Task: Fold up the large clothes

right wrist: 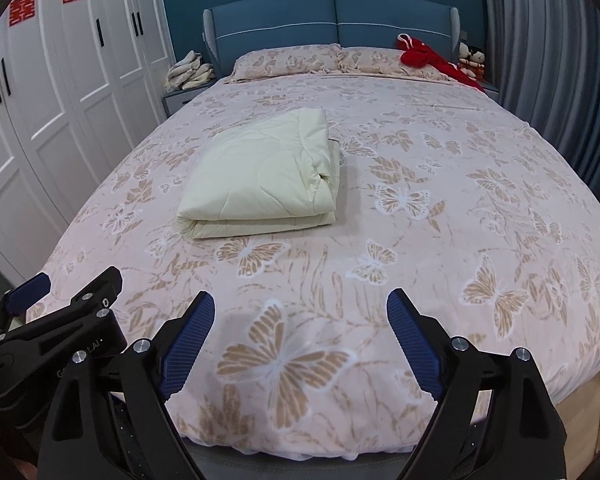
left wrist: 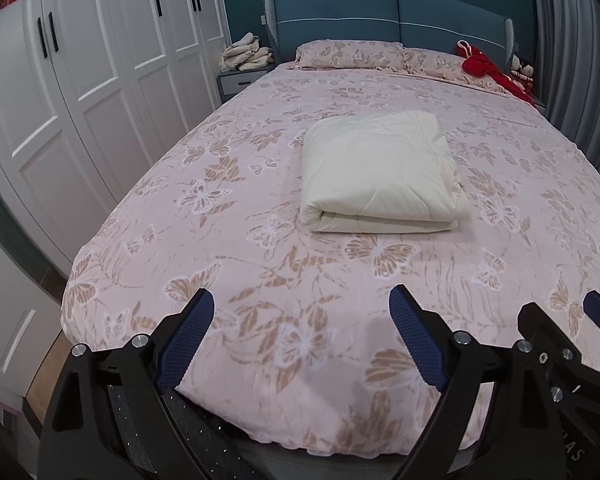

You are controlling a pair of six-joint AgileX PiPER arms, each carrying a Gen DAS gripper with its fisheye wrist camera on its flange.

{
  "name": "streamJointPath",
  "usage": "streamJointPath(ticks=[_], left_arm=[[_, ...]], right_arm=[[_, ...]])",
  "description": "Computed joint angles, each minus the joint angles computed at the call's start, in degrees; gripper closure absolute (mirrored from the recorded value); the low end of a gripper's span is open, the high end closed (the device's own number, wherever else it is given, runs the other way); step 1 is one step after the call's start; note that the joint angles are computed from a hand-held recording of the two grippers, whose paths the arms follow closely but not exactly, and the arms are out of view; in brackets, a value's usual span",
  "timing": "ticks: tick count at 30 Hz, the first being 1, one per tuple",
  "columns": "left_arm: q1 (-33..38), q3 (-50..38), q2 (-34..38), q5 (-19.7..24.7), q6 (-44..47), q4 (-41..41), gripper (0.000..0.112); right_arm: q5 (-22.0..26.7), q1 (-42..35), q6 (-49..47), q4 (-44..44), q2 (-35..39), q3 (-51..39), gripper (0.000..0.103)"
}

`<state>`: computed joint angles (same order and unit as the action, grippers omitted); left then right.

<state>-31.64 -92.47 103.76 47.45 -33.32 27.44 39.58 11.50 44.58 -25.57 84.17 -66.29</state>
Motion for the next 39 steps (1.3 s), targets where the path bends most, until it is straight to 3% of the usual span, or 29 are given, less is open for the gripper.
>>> streamJointPath(ticks=[4, 14, 39], left_arm=[[-0.5, 3.0, -1.6, -0.6, -1.1, 1.6, 0.025], [-0.2, 9.6, -5.7, -3.7, -4.1, 2.9, 0.025], [0.4, 12.8, -8.9, -6.2, -6.2, 2.8, 0.026]], right_arm=[[1.4, 3.3, 4.6, -5.5, -1.4, 1.7, 0.017], [2.8, 6.6, 9.3, -9.6, -3.6, 4.0, 0.017], [5.1, 9.7, 14.6, -15.1, -6.3, 5.6, 0.017]])
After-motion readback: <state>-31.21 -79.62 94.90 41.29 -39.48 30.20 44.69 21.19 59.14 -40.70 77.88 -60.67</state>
